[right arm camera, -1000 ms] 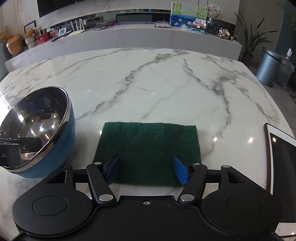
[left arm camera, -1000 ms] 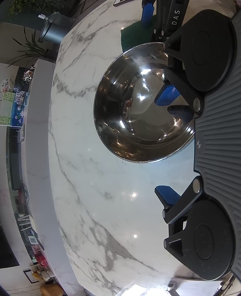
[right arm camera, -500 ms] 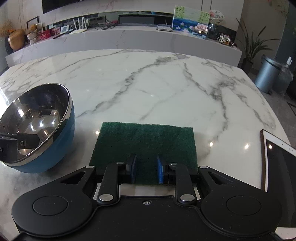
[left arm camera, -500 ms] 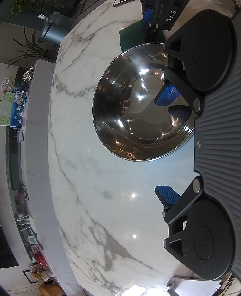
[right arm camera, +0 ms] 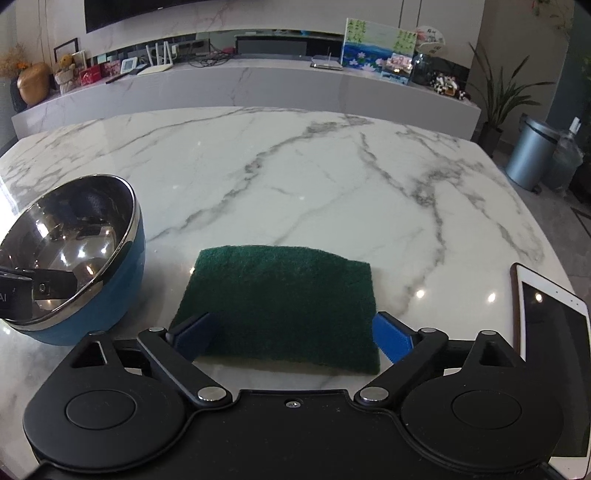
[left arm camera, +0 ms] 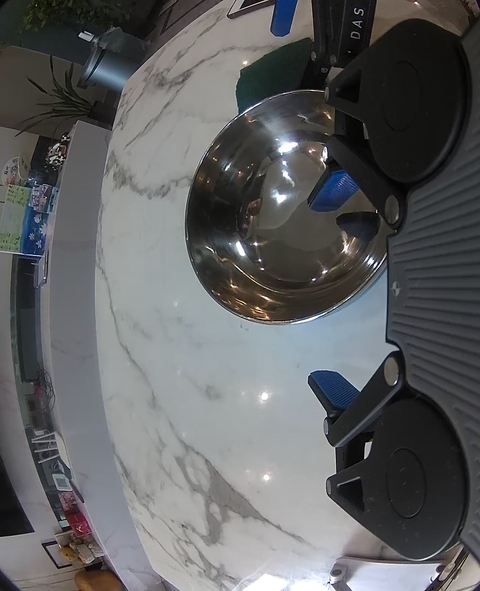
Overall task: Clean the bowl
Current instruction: 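Close the right gripper on the green scouring pad and lift it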
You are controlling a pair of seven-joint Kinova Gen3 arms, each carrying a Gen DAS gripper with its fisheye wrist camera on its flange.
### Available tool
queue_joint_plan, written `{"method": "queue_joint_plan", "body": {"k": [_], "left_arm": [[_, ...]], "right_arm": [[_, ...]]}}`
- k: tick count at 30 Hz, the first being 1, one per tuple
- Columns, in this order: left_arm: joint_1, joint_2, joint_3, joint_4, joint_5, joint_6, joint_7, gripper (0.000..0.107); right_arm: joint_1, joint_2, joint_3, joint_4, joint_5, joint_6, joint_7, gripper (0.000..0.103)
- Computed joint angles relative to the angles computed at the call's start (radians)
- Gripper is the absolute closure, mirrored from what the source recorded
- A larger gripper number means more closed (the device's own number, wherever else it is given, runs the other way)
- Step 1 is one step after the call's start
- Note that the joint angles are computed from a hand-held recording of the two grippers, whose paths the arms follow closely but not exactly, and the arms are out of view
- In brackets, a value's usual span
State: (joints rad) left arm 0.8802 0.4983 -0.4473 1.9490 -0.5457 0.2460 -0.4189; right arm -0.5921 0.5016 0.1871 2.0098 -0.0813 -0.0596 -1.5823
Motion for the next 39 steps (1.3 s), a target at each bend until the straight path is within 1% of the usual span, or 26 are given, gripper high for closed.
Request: {"method": "queue_joint_plan", "body": {"k": [1,2,4,8,12,14,20,23,27,32,37,39], "left_arm": [[-0.003,0.0,0.003,0.0,0.0,0.001,-0.002,0.014],[-0.005,0.0,0.006,-0.001,0.0,0.003,-0.004,0.014],[-0.011,0.0,0.012,-0.002,-0.001,0.005,-0.007,0.014],[-0.013,0.0,0.015,-0.003,-0.003,0.007,-0.006,0.014],[-0.015,0.0,0.017,-0.003,-0.005,0.006,-0.004,0.014],[-0.017,-0.001,0.02,-0.002,-0.006,0.004,-0.006,0.014],[-0.018,0.0,0.023,-0.003,-0.007,0.006,-0.014,0.014],[-0.016,0.0,0.024,-0.004,-0.009,0.01,-0.015,0.014],[-0.012,0.001,0.021,-0.004,-0.013,0.011,-0.009,0.014],[-0.01,0.001,0.02,-0.005,-0.018,0.012,-0.001,0.014],[-0.015,-0.001,0.023,0.0,-0.018,0.005,0.0,0.014],[-0.015,-0.001,0.021,0.001,-0.017,0.001,-0.001,0.014]], "right_arm": [[0.018,0.001,-0.021,-0.006,0.013,0.007,-0.002,0.002],[0.018,0.004,-0.023,-0.009,0.01,0.007,0.005,0.0],[0.002,0.015,-0.008,-0.024,0.016,0.02,0.012,0.0],[-0.003,0.036,-0.002,-0.055,0.03,0.054,0.007,0.0],[0.044,0.042,-0.05,-0.067,0.044,0.065,-0.012,0.0],[0.085,0.043,-0.091,-0.069,0.049,0.068,-0.022,0.0],[0.119,0.047,-0.126,-0.059,0.062,0.042,-0.034,0.0],[0.116,0.049,-0.123,-0.053,0.06,0.031,-0.037,0.0],[0.116,0.05,-0.123,-0.062,0.061,0.047,-0.038,0.0],[0.135,0.05,-0.141,-0.069,0.069,0.061,-0.039,0.0],[0.143,0.045,-0.147,-0.074,0.077,0.076,-0.043,0.004],[0.145,0.041,-0.147,-0.071,0.079,0.078,-0.045,0.008]]}}
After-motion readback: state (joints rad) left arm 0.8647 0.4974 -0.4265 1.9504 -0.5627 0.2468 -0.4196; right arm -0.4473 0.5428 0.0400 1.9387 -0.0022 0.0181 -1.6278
